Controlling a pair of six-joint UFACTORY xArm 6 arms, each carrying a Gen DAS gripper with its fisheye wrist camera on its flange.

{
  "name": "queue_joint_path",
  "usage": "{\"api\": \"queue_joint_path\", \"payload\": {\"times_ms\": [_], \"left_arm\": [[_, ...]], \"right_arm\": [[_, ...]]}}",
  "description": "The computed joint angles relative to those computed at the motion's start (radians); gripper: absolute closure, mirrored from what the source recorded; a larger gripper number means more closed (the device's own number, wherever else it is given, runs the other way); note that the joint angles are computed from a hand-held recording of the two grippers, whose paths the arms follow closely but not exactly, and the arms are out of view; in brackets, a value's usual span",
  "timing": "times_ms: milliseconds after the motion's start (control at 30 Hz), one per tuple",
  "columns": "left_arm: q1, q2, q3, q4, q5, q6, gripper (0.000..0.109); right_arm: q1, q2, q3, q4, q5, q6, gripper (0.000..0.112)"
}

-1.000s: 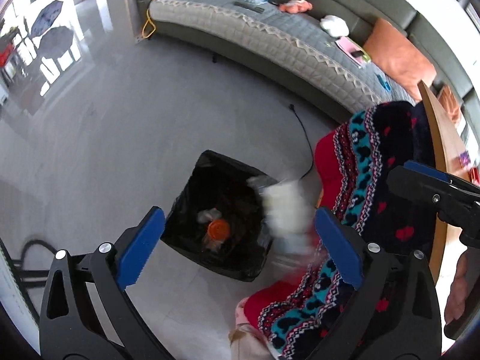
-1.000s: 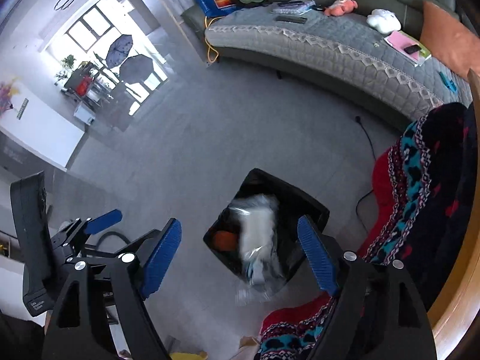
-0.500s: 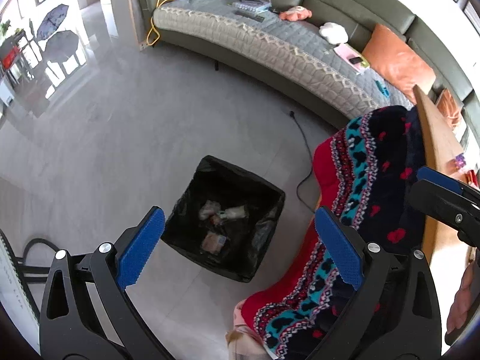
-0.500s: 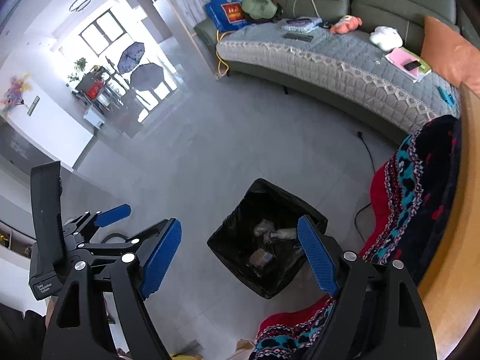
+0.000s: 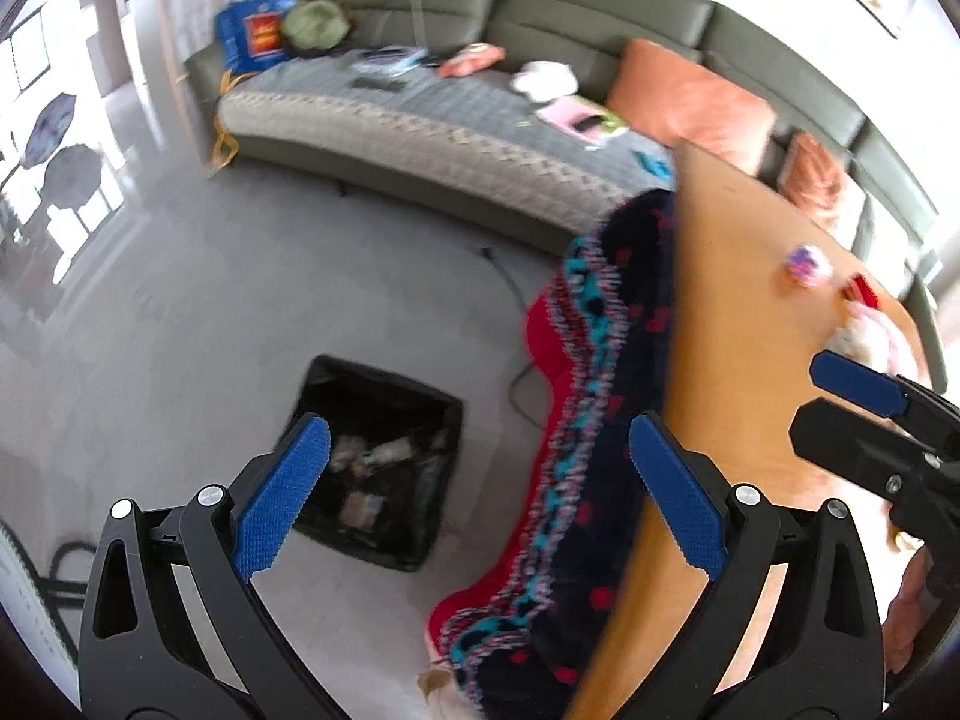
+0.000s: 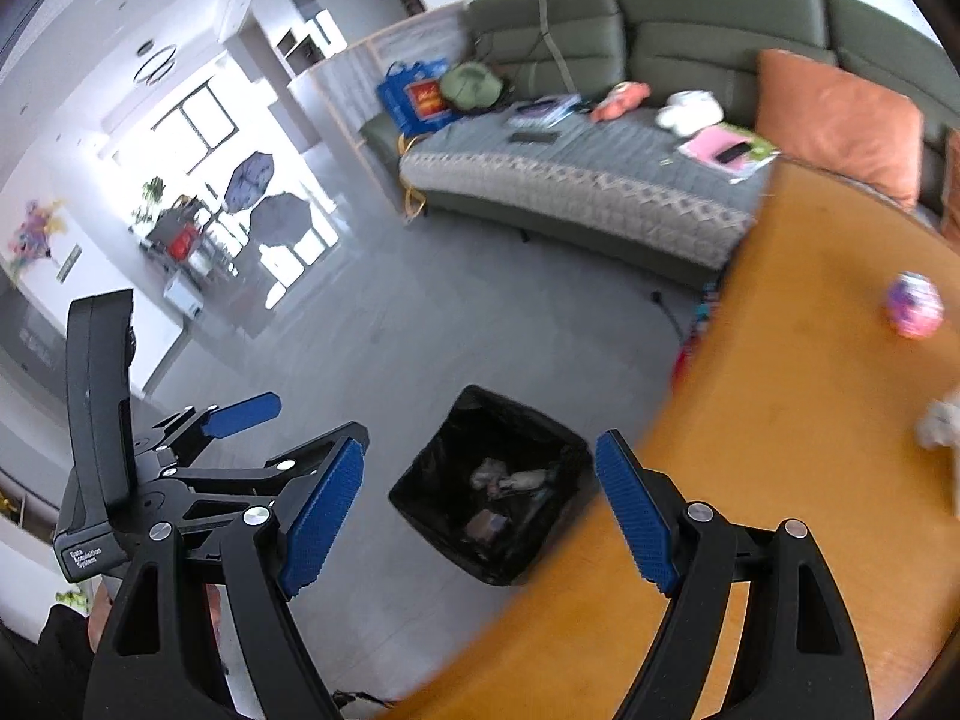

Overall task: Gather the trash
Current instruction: 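Grasp the pink bubble bag with the right tool while the left grasps a crumpled clear bag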

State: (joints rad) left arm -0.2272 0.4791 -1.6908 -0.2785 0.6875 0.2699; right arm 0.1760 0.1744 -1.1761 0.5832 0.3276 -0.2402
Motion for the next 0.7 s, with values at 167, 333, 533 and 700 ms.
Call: {"api": "queue_joint_path", "payload": {"times_ms": [167, 333, 533, 700], "left_arm": [[-0.109, -0.007, -0.005, 0.007, -0.006, -0.024, 0.012], [-0.220, 0.046, -0.084, 0.027, 0.013, -0.065, 0.012], [-0.334, 0.161, -0.260, 0.087, 0.087, -0.127, 0.012], [-0.399, 0.340, -0.553, 0.138, 0.225, -0.203, 0.012]], "right_arm": [[-0.097, -0.147, 0.169, 0.011, -0.044, -0.038, 0.032], [-0.228, -0.242, 0.269, -0.028, -0.042, -0.064, 0.032], [-0.413, -0.257, 0.276, 0.014, -0.004, -0.180, 0.032], [-0.540, -0.156, 0.183, 0.014, 0.017, -0.239, 0.032]]}}
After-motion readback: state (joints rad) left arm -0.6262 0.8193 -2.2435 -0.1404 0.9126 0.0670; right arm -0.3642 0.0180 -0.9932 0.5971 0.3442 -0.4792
